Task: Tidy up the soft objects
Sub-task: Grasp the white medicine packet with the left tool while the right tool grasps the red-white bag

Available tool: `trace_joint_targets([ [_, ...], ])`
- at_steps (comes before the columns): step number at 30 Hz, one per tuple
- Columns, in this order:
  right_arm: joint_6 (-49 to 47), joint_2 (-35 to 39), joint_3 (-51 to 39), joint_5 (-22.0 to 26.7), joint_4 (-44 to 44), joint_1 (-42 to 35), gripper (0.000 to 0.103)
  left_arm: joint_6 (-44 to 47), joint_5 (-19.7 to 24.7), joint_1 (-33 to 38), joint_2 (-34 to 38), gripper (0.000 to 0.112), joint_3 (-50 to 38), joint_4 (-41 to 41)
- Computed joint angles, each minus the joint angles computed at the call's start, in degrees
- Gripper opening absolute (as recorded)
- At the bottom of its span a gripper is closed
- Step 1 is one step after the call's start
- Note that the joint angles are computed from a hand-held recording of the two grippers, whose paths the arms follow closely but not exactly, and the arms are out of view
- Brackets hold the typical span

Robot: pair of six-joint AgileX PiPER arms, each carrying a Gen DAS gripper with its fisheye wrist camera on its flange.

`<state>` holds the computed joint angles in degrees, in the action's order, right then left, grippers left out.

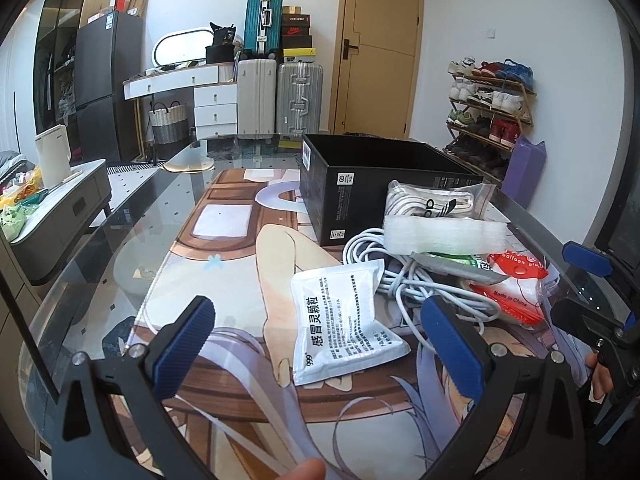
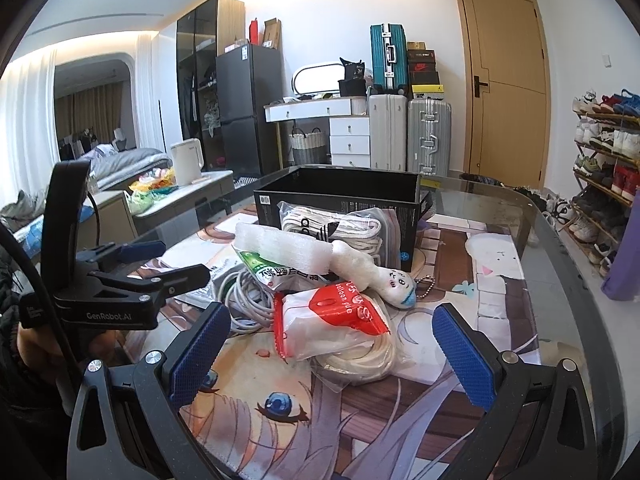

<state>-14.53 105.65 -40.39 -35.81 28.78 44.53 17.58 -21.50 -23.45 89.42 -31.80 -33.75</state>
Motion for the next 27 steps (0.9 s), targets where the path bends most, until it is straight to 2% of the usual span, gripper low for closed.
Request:
trace_joint_targets([
  [7,-8.27,-1.57,-2.59,4.19,6.67,0.05,0.102,9.51,3.65,0.50,-0.78,0.103,-2.30,-7.98],
  [14,-19.64,-1.17,-6.31,9.29,16.70,-0.32,0.102,28.93,6.67,0.50,0.48,0.103,-5.68,-26.72],
  [18,-26.74,0.61,-9.23,11.22,23.16,0.01,0.102,34.75,9.40,1.75,1.22,0.103,-6.98,-31.91],
  [20,-27.61,0.80,-9.87,13.07,23.35,-0.48,0.102,36.83,10.54,2.29,1.40,0.103,-7.37,-33.95],
  [27,-28.92,2.07,-11.60,14.38,24.01,-1.01,0.102,53.97,12.93,3.34,3.62,0.103,-10.55,-51.97],
])
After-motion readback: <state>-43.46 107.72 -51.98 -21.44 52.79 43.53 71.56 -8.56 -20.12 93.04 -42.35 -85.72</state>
